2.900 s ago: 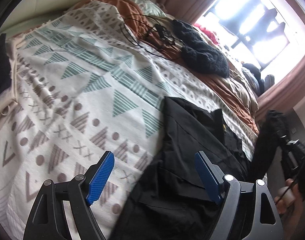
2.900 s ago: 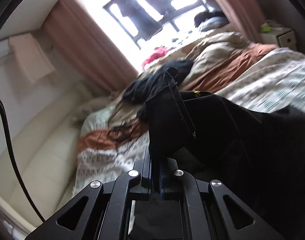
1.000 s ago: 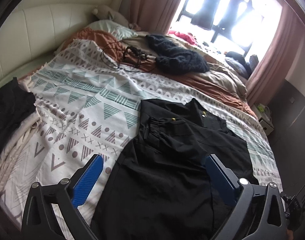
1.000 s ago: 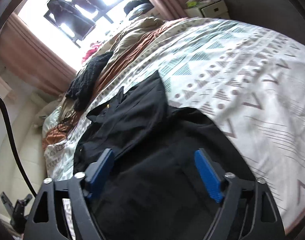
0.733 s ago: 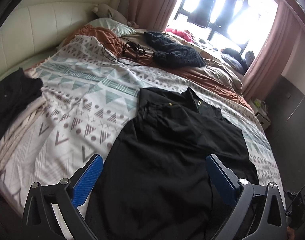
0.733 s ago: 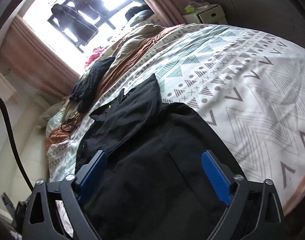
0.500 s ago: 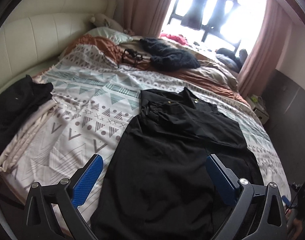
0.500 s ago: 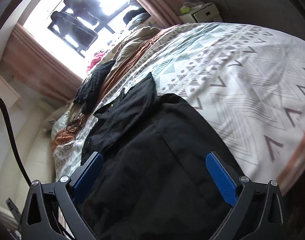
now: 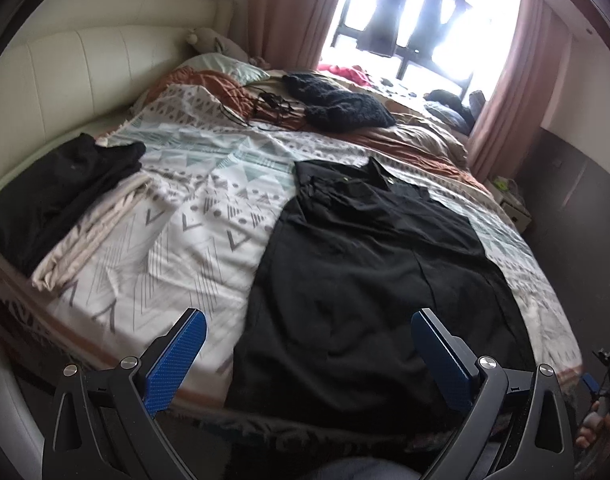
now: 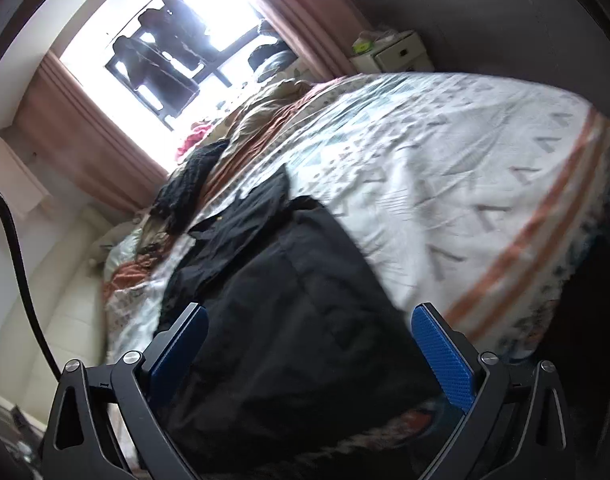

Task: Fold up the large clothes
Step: 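Move both open tools back toward the hem end of the black shirt, then close both tools on the hem end of the folded shirt strip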

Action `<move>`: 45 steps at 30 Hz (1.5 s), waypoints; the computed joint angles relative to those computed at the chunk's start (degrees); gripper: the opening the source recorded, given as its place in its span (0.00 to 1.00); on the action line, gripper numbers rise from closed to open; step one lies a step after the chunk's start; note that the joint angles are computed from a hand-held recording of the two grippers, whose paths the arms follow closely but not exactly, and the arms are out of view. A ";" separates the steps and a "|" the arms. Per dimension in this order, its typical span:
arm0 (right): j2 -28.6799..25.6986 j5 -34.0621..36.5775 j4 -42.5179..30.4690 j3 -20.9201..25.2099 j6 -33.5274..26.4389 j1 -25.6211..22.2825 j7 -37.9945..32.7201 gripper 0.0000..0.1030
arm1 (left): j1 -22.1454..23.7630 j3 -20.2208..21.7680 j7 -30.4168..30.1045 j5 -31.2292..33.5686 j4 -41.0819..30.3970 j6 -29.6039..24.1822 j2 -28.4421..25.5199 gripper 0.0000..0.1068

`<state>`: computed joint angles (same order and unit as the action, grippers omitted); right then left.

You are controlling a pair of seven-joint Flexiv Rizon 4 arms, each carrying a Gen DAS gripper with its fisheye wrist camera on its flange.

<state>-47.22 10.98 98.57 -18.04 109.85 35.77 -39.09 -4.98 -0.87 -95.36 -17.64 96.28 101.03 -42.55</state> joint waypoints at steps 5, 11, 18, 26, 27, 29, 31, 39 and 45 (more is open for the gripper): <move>2.34 2.42 5.72 -4.02 0.34 4.38 -1.85 1.00 | -0.20 0.04 -0.50 0.73 4.78 2.91 2.28 0.96; 3.33 2.10 10.48 -9.05 -2.75 10.12 -2.58 1.00 | -7.36 8.26 -0.34 -1.97 8.07 3.46 3.33 0.96; 2.81 2.11 12.98 -9.85 -2.65 11.54 -0.78 1.00 | -3.64 4.01 0.56 -0.94 11.01 5.88 3.19 0.93; 1.29 -0.53 11.52 -6.32 -2.57 8.36 -1.96 1.00 | 1.13 -0.60 0.14 0.12 9.15 4.05 -0.02 0.79; 0.82 -0.76 11.00 -6.20 -2.90 8.17 -1.93 0.99 | 1.54 -0.93 0.22 0.25 8.49 3.52 -0.71 0.77; -0.64 -1.62 9.41 -5.84 -3.78 7.40 -1.69 0.97 | 2.26 -1.51 0.38 0.50 7.07 2.52 -2.12 0.76; -1.86 -3.59 7.33 -3.38 -4.47 4.78 -1.90 0.87 | 2.10 -1.11 0.36 0.26 5.61 1.40 -3.45 0.75; -6.06 -9.44 1.62 4.34 -5.57 -3.55 -1.84 0.68 | 3.61 -2.82 1.30 0.71 -0.58 -3.12 -8.43 0.62; -8.80 -11.83 -0.76 12.07 -0.67 -11.03 -3.03 0.64 | 3.43 -2.45 2.35 0.73 -4.24 -6.08 -10.79 0.54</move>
<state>-56.02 -0.85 97.81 -5.97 109.19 24.73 -42.12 -1.55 -3.32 -93.01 -16.91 92.04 94.95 -53.33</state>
